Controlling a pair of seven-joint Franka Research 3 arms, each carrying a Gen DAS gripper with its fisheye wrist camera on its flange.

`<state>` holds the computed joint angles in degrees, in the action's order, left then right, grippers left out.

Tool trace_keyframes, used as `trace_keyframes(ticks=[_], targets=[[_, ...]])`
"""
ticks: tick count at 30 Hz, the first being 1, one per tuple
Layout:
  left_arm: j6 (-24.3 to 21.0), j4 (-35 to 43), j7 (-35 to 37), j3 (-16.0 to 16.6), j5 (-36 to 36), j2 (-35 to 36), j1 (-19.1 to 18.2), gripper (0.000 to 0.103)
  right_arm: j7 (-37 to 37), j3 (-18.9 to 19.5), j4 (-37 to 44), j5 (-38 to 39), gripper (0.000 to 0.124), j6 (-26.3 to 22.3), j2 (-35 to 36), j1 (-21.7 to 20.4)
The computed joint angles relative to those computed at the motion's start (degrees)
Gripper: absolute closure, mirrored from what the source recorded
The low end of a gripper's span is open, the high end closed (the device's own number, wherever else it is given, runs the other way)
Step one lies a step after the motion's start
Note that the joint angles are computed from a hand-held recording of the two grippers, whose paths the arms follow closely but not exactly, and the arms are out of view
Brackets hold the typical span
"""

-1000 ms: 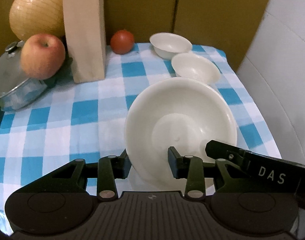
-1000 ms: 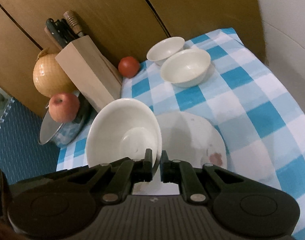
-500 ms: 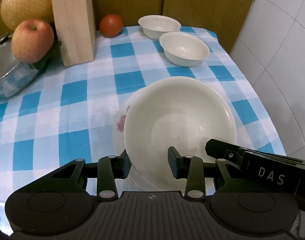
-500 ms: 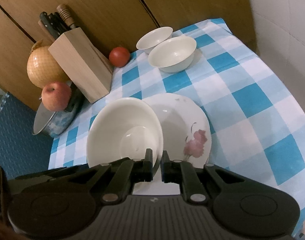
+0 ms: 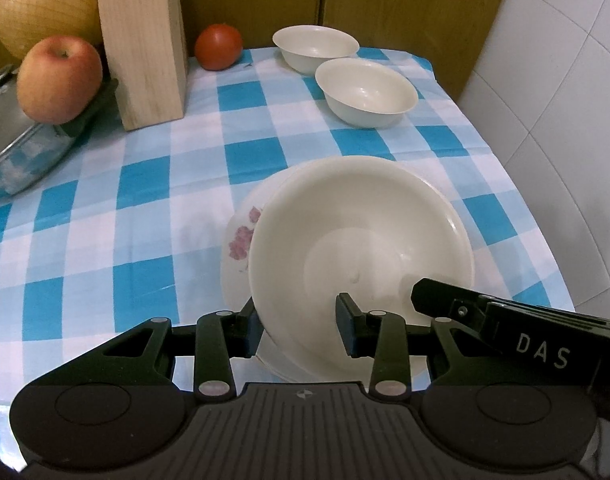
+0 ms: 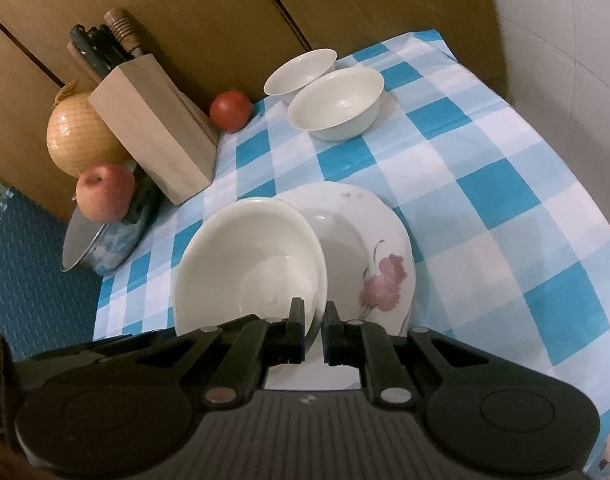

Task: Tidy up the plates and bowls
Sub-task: 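Carry the cream bowl with the right tool over the plate stack, then lower the bowl onto the plate stack and open the right tool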

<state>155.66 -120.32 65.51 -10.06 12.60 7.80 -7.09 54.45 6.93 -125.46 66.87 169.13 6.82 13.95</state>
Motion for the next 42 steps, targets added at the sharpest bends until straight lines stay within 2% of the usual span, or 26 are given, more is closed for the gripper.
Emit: trace_keyframes(ticks=[9,15,19,25,29,31,33,35,37,39,42], targets=[[0.8,-0.1,-0.5,0.2,1.0,0.0,0.0,0.045,2.0,-0.1,-0.4,-1.6,0.108,1.2,-0.1,-0.1],[0.9,-0.2,-0.8,0.3,1.8,-0.2,0.0,0.044,2.2,-0.1,-1.4,-2.0,0.106,2.6,-0.7,-0.1],[1.1,-0.3,-2.5,0.7,4.1,-0.5,-0.3,0.043,1.7,-0.3,-2.2,-0.9,0.103,3.5,-1.3,-0.3],[1.5,-0.2,-6.5,1.5,9.3,-1.0,-0.7,0.038,-5.1,-0.8,-2.2,6.9,0.103,3.5,-2.8,-0.7],[1.6,0.9,-8.8,1.7,12.2,-1.1,-0.9,0.03,-4.3,-1.5,0.3,5.1,0.101,3.7,-1.8,-0.4],[1.6,2.2,-10.7,2.2,15.7,-0.8,-1.2,0.028,-4.2,-1.4,2.7,4.3,0.098,5.4,-0.4,-0.4],[1.2,4.1,-13.4,2.7,18.8,0.1,-1.5,0.025,-0.8,-1.6,5.4,-0.6,0.097,6.3,1.7,-0.4],[1.6,6.4,-14.0,2.8,19.0,1.5,-1.1,0.022,4.2,-2.1,8.0,-6.8,0.096,7.7,4.3,-0.1],[1.2,9.5,-13.5,2.8,18.2,3.7,-0.9,0.021,12.5,-5.3,10.4,-16.0,0.095,9.4,7.2,2.1],[0.3,13.1,-13.1,3.0,17.2,6.3,-0.8,0.021,20.3,-9.7,12.9,-23.7,0.095,8.5,9.9,4.9],[-0.5,18.2,-11.7,2.8,14.8,10.5,-0.7,0.021,26.4,-11.2,17.6,-28.4,0.094,6.4,13.9,4.6]])
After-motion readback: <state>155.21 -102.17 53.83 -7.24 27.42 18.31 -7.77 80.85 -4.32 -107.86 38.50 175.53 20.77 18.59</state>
